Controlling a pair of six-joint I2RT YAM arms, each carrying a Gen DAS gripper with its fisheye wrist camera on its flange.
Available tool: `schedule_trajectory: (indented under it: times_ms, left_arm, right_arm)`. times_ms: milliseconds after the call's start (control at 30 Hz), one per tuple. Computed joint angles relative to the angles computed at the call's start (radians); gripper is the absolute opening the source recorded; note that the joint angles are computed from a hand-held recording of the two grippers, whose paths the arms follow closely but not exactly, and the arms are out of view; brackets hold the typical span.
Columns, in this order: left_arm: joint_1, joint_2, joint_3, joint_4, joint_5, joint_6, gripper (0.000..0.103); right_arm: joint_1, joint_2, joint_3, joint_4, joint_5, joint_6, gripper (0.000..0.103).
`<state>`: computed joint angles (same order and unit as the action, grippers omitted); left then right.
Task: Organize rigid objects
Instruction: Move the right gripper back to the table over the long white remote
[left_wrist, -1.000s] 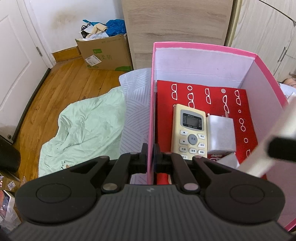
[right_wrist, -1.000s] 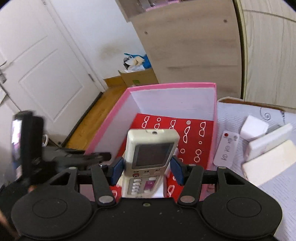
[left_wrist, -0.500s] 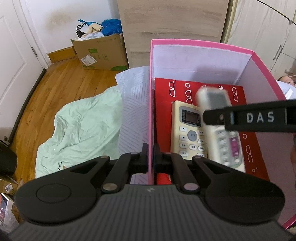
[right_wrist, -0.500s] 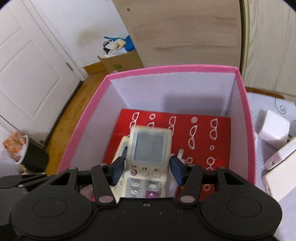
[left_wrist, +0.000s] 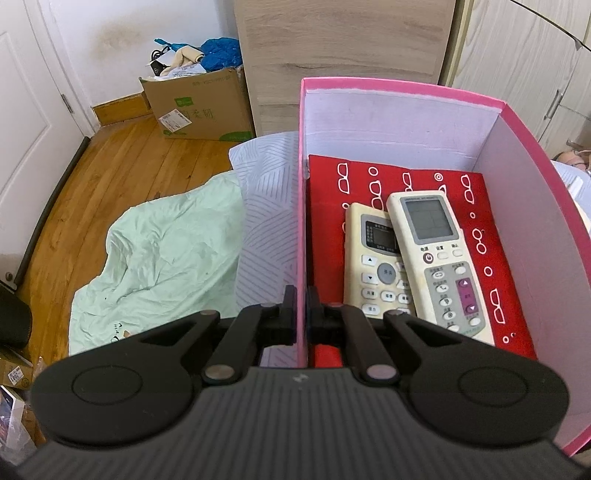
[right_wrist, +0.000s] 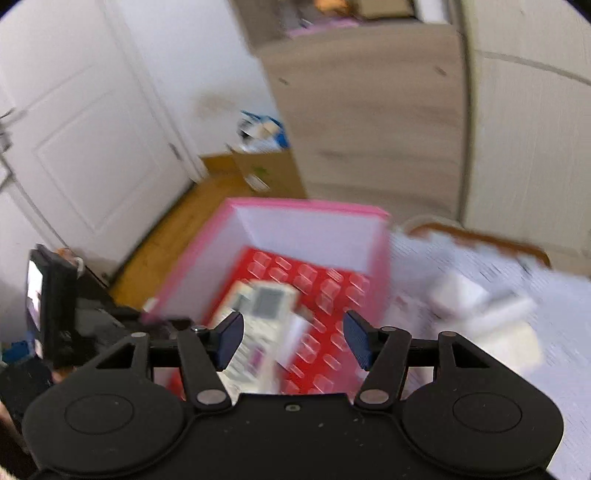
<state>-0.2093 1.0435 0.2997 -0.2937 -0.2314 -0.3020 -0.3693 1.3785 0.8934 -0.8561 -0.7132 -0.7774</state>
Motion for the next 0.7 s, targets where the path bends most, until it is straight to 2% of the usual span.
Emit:
schedule_trajectory:
  times_ms: [100, 233, 300, 533, 600, 700]
  left_arm:
    - [-0.013, 0.019, 0.004, 0.005, -0.012, -0.008, 0.003]
    - [-0.026, 0.027, 0.01, 0.004, -0.023, -0.019, 0.003]
    - [-0.031, 0.034, 0.014, 0.002, -0.026, -0.025, 0.003]
    - [-0.04, 0.048, 0.034, -0.016, -0.041, -0.05, 0.004]
    - [-0.047, 0.053, 0.037, -0.018, -0.049, -0.059, 0.004]
    - [-0.047, 0.054, 0.038, -0.019, -0.05, -0.062, 0.004]
  right_arm:
    - [-0.099, 0.105, 0.091, -0.052, 0.034, -0.054, 0.065]
    - [-0.17, 0.223, 0.149, -0.019, 0.106, -0.123, 0.065]
    - [-0.183, 0.282, 0.156, 0.026, 0.164, -0.119, 0.065]
    - [-0.154, 0.448, 0.161, 0.219, 0.329, 0.095, 0.068]
    - [-0.139, 0.456, 0.141, 0.297, 0.336, 0.175, 0.077]
    - [-0.098, 0.453, 0.106, 0.385, 0.34, 0.286, 0.08]
